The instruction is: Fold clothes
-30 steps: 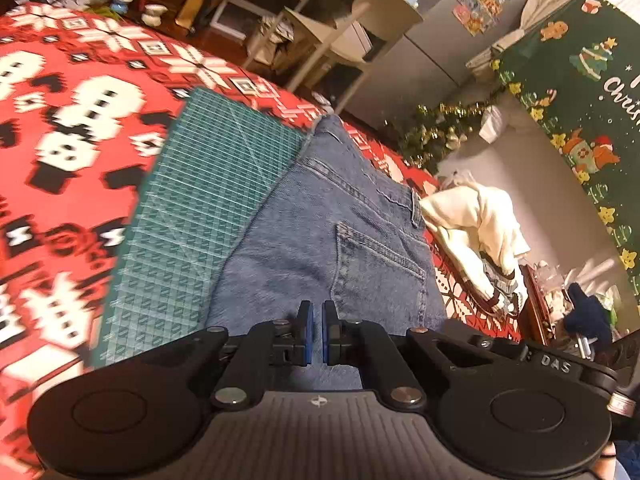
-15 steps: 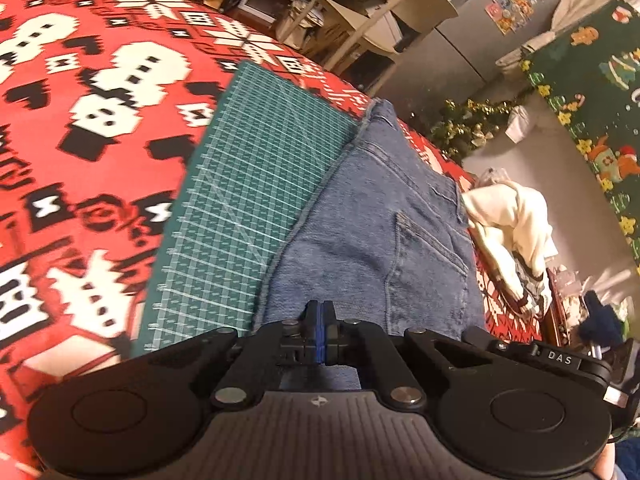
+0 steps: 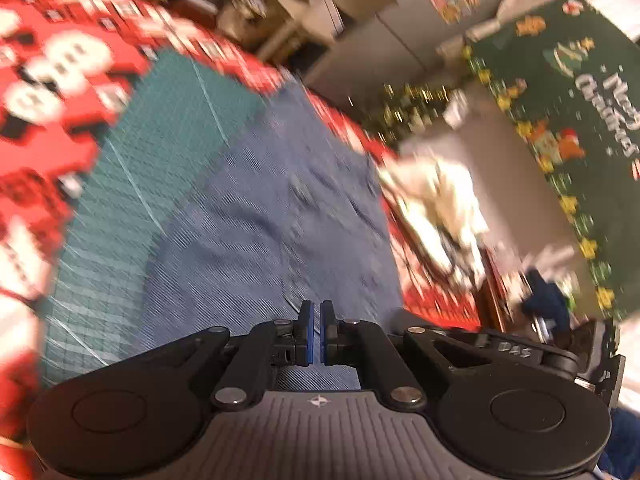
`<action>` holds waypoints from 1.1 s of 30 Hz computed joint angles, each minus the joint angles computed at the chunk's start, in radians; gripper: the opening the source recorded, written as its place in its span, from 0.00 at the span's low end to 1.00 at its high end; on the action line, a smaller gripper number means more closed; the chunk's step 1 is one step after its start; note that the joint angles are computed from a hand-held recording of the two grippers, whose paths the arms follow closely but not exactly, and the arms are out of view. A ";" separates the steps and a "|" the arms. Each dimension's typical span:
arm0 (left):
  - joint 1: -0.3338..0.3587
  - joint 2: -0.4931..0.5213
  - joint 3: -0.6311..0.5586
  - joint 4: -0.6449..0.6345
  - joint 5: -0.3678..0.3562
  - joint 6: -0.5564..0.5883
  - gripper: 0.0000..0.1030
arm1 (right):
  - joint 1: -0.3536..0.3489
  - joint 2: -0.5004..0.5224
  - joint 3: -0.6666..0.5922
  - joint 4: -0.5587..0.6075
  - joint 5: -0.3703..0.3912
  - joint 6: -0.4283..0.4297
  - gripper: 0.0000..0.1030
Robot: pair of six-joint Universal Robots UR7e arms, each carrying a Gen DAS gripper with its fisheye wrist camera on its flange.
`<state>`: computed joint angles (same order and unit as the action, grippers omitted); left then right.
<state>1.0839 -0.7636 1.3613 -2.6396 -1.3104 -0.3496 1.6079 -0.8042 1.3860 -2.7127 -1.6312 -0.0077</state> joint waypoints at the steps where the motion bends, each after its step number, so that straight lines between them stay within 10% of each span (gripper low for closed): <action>1: -0.004 0.004 -0.003 0.029 0.006 0.006 0.02 | 0.003 0.000 0.002 0.025 -0.012 -0.002 0.01; 10: -0.026 -0.049 0.054 0.100 0.133 -0.024 0.02 | -0.012 -0.075 0.093 -0.013 -0.124 0.057 0.00; 20: -0.027 -0.049 0.088 0.022 -0.016 -0.016 0.03 | 0.012 -0.077 0.133 -0.038 0.000 -0.042 0.07; 33: -0.024 -0.089 0.122 0.102 0.053 -0.096 0.03 | 0.014 -0.077 0.127 -0.012 -0.180 0.050 0.00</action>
